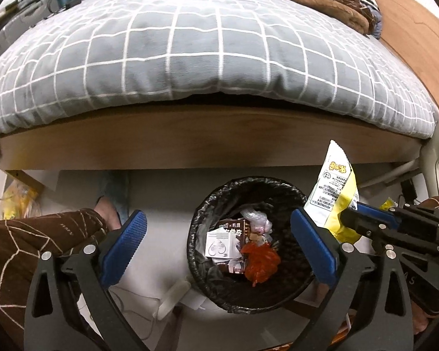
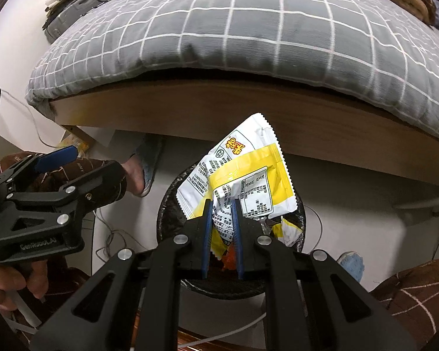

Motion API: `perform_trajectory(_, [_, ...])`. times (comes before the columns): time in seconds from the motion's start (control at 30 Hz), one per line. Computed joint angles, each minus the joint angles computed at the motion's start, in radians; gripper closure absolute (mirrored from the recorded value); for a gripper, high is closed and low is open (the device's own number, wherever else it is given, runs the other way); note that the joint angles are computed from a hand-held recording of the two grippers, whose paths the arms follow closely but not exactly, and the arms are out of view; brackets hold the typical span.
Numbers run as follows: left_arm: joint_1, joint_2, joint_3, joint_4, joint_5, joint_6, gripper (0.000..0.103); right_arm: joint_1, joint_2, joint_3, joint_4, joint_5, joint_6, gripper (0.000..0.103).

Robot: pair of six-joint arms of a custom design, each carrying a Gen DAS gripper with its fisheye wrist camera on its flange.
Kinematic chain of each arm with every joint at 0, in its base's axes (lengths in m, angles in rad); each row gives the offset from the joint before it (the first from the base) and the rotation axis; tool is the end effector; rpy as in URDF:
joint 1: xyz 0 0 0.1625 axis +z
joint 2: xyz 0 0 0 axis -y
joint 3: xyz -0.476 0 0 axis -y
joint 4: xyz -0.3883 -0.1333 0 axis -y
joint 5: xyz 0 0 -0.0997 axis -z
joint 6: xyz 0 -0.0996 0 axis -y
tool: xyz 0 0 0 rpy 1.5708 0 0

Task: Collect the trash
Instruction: 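Open the left tool to drop the box while the right tool releases the wrapper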

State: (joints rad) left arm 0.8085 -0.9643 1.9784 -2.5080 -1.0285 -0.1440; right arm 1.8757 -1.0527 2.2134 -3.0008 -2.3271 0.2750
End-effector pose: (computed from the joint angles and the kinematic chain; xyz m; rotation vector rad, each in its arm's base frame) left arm -0.2596 -0.5393 0.1312 0.8213 2.4797 -0.2276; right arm 0.2138 -0.4631 0.1766 -0.0943 -2.4283 0.5906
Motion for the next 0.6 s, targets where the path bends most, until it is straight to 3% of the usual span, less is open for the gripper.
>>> perform_trajectory(0.13, [0.005, -0.002, -0.001, 0.006, -0.001, -0.005, 0.006, -0.004, -0.001, 0.004, 0.0, 0.005, -0.011, 0.09])
perform_trajectory(0.23, [0.007, -0.002, -0.004, 0.012, -0.006, -0.005, 0.006, -0.012, -0.014, 0.016, 0.003, 0.003, -0.013, 0.082])
perform_trajectory(0.43, [0.003, 0.0, -0.004, 0.032, -0.003, -0.017, 0.006, -0.011, -0.03, 0.029, -0.024, -0.017, 0.005, 0.077])
perform_trajectory(0.6, [-0.003, -0.009, -0.016, 0.054, -0.015, -0.035, 0.006, 0.003, -0.053, 0.035, -0.025, -0.079, 0.024, 0.059])
